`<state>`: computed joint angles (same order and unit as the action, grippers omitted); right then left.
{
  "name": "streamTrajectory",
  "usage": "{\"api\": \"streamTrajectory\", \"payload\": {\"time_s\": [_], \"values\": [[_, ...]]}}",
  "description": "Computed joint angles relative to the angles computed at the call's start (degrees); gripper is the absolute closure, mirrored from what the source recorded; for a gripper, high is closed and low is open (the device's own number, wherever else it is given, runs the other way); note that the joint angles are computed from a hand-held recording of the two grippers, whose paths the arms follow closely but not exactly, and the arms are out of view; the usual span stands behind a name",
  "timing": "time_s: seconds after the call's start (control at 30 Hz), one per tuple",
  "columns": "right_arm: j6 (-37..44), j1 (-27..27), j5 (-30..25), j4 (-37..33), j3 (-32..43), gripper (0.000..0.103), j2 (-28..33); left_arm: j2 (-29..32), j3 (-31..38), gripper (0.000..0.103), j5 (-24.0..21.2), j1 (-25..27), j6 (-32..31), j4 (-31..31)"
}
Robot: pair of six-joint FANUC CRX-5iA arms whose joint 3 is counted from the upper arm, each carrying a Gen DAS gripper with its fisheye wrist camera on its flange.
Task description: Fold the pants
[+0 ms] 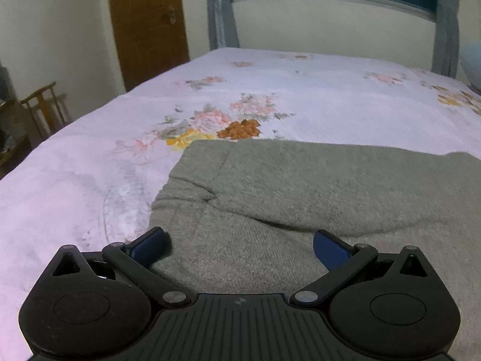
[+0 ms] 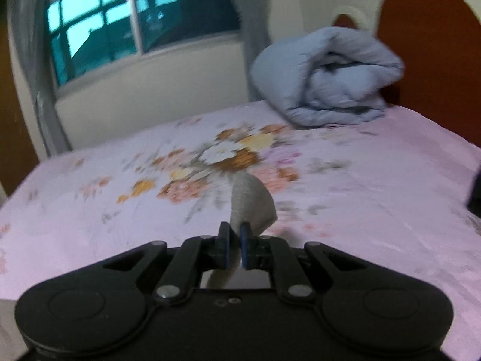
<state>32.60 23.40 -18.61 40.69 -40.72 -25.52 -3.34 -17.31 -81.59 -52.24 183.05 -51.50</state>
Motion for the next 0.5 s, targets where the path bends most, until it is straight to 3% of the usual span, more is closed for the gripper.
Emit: {"api": "streamTrajectory", "payload": {"time_s": [0.13, 0.5], "values": [[5.10, -1.73, -2.76, -5.90, -1.36, 0.103, -5.67, -0.87, -0.39, 0.000, 1.12, 0.82, -2.17, 0.87], [7.01, -2.96, -7.19, -9.95, -5.52, 0.103, -13.58, -2.51, -1.22, 0.000, 3.23, 2.60, -5.50, 2.26]]}}
